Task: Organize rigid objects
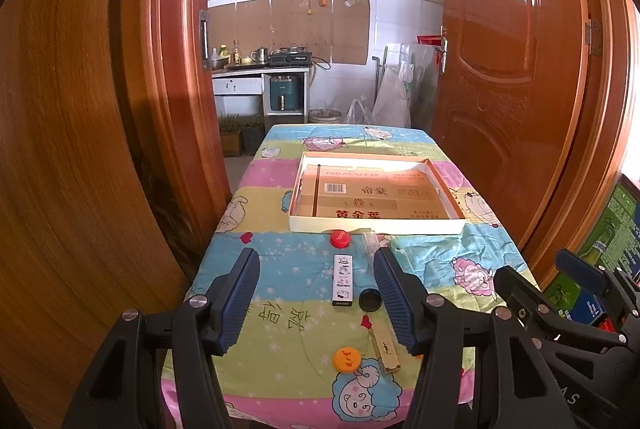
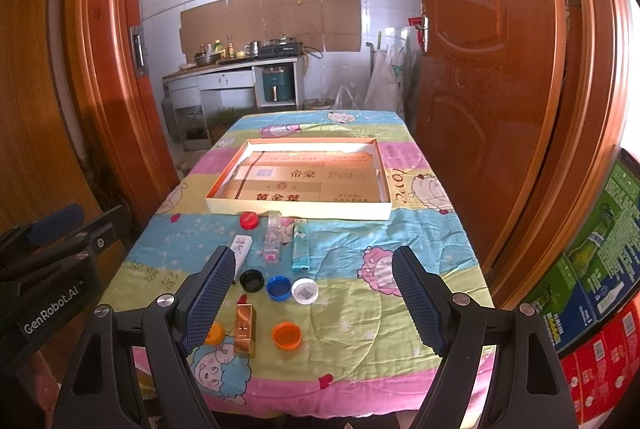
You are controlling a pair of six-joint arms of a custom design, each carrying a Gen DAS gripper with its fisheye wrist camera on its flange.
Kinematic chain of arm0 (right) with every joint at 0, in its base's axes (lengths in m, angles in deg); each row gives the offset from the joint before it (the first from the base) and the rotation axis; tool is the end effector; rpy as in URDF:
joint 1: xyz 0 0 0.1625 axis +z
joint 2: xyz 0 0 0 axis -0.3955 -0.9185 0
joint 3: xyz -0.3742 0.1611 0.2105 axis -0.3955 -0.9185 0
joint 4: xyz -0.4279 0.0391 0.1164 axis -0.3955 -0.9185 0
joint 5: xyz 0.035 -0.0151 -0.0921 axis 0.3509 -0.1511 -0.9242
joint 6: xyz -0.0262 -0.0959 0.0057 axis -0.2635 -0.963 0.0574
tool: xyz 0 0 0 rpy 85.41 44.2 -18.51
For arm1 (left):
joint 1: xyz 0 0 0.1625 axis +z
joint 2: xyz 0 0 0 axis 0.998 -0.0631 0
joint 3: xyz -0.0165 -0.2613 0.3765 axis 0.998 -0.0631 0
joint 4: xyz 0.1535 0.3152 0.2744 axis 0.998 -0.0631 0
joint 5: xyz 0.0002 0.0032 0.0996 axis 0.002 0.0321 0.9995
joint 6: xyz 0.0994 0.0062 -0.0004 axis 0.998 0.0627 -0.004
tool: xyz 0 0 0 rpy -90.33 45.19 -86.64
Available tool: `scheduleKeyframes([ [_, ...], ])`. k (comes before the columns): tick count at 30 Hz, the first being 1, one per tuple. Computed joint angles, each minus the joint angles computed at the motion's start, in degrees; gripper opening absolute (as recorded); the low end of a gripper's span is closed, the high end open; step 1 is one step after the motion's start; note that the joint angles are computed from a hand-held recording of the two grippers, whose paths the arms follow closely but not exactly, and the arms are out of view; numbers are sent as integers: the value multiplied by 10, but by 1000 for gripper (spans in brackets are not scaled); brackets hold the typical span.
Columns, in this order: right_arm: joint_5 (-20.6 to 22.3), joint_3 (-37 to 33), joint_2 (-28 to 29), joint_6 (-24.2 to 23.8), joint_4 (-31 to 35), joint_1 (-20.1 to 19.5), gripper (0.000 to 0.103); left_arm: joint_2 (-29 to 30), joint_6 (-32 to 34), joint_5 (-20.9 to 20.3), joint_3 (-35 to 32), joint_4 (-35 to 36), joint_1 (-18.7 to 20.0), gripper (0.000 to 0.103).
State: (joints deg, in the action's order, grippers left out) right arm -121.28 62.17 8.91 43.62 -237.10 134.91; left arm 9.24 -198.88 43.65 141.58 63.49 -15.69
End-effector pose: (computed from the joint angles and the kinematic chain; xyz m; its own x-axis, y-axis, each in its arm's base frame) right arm 0.3586 -0.7166 -0.0065 -0.7468 -0.0330 0.6642 -0.5530 0.5855 -0.5928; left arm -0.0620 -0.7703 0.2851 -0.7171 0.0220 -0.6966 0.5848 0.5628 -0.5842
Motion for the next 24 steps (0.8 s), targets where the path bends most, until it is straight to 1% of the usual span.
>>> scheduleKeyframes([
  [9, 2, -1, 2, 3, 2, -2, 82, 7, -9, -2, -15, 8, 7, 60],
  [16, 0, -4, 4, 11, 10, -7, 82, 28, -21, -3, -54, 38, 19, 60],
  [19, 10, -7, 5, 27, 25, -13, 82, 41, -19, 7, -76, 52, 26, 60],
  [22, 16, -15, 6, 56, 56, -22, 82, 70, -20, 13, -120, 88, 33, 60],
  [24, 13, -25, 11, 64, 69, -26, 82, 93, -23, 14, -155, 116, 38, 60],
])
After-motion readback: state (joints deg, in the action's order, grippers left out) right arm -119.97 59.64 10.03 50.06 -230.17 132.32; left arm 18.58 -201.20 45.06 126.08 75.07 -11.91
